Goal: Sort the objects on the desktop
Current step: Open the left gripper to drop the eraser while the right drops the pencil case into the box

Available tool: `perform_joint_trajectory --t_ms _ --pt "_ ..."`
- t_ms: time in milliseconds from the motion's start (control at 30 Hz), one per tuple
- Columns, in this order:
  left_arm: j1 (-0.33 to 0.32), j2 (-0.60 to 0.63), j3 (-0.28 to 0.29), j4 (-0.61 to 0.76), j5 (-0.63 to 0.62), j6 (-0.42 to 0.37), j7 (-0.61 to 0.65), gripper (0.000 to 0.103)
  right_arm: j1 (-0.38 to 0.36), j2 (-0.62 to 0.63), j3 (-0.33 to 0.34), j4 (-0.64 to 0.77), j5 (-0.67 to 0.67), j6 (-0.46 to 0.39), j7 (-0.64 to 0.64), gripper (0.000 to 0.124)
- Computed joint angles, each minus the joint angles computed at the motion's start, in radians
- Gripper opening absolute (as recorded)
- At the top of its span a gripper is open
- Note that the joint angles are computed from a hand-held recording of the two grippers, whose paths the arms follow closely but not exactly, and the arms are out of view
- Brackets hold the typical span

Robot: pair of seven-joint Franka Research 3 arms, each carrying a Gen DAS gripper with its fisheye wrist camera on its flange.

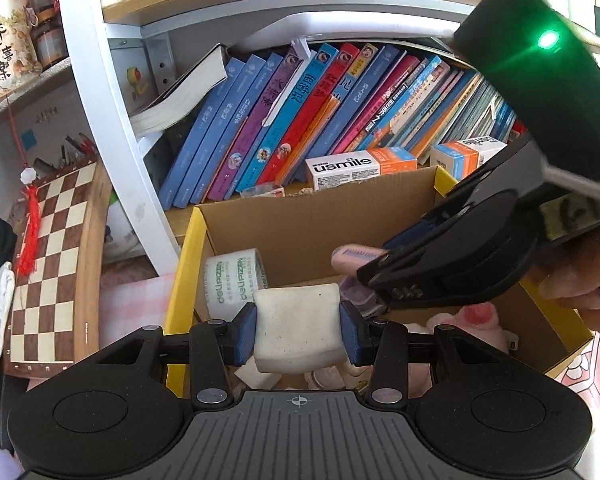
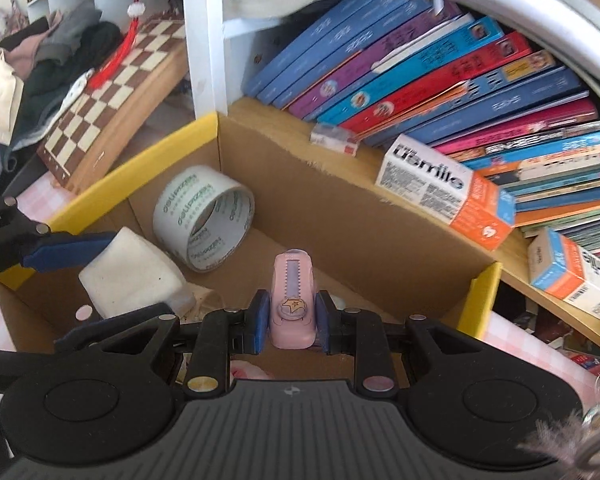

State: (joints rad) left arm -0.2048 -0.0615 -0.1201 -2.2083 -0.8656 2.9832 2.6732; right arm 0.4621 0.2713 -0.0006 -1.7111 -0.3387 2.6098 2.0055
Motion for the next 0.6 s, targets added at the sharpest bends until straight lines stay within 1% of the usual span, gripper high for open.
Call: perform_joint_trajectory --t_ms 133,233,333,367,400,433,467,500,600 --pt "0.0 0.01 -0.005 0.004 -0.008 0.007 0.022 0.044 -0.009 0.037 0.013 0.045 0.042 -0.045 -0.064 0.023" --pt "0.004 0.018 -0.011 0.006 -0.004 0.024 0.011 0.046 -0.01 0.054 0.013 0.068 0.067 -0.061 -0.094 0.023" --pt "0.013 0.027 -0.013 0.019 -0.013 0.011 0.0 0.049 -0.005 0.062 0.006 0.077 0.076 -0.06 -0.098 0.023" --pt "0.018 0.029 -0.016 0.021 -0.003 0.011 -0.012 0.051 -0.002 0.063 0.002 0.078 0.073 -0.059 -0.094 0.024" --pt "0.021 0.03 -0.019 0.02 0.009 0.021 -0.024 0.058 0.002 0.061 -0.003 0.074 0.065 -0.05 -0.087 0.025" --pt "0.021 0.032 -0.026 0.014 0.026 0.052 -0.039 0.061 0.006 0.057 -0.009 0.068 0.055 -0.039 -0.079 0.028" --pt "0.02 0.035 -0.031 0.009 0.037 0.086 -0.048 0.063 0.01 0.054 -0.014 0.063 0.043 -0.031 -0.069 0.037" --pt "0.017 0.037 -0.032 0.008 0.025 0.108 -0.038 0.068 0.012 0.051 -0.017 0.059 0.034 -0.024 -0.06 0.04" --pt "0.003 0.034 -0.031 0.019 -0.091 0.132 0.066 0.075 0.009 0.031 -0.018 0.038 0.032 -0.007 -0.04 0.045"
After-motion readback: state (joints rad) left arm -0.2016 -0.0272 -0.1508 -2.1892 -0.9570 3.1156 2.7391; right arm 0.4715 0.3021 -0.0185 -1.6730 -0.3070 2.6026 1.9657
